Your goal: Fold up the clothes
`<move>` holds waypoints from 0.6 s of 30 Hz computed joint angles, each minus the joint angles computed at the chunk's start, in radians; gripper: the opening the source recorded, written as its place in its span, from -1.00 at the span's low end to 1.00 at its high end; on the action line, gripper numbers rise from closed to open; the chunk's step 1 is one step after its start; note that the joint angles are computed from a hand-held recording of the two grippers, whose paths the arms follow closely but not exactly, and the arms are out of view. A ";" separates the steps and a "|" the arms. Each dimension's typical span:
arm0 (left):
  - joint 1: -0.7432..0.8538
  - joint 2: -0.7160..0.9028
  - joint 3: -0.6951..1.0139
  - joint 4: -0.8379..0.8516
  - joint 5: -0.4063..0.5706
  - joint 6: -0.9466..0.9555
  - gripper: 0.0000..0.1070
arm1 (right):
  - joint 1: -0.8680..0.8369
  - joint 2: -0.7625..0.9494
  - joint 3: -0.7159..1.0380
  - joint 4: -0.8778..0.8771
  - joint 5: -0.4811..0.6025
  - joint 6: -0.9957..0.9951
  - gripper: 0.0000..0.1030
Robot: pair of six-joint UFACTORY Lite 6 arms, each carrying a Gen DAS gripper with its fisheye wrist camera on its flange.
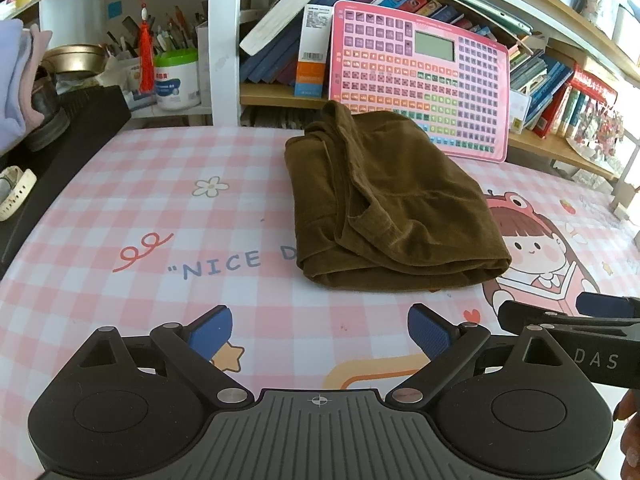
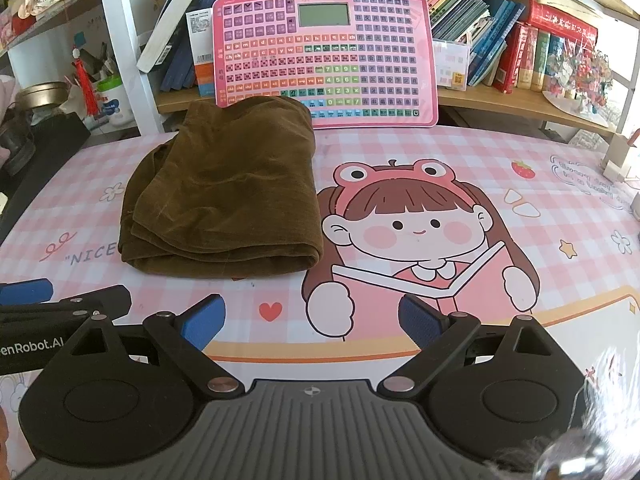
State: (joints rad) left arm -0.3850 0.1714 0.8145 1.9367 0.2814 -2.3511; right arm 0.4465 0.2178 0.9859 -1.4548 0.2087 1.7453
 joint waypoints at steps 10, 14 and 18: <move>-0.009 -0.002 0.001 -0.050 0.017 0.036 0.81 | 0.003 -0.004 -0.002 -0.003 -0.002 0.000 0.83; -0.008 0.000 0.004 -0.086 0.025 0.065 0.91 | 0.001 -0.002 0.000 -0.001 0.000 -0.003 0.82; -0.002 0.001 0.005 -0.081 0.017 0.062 0.92 | 0.001 0.001 0.002 0.008 0.002 -0.010 0.82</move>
State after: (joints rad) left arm -0.3865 0.1720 0.8199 1.8555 0.2981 -2.2895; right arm 0.4472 0.2186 0.9882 -1.4472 0.2111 1.7349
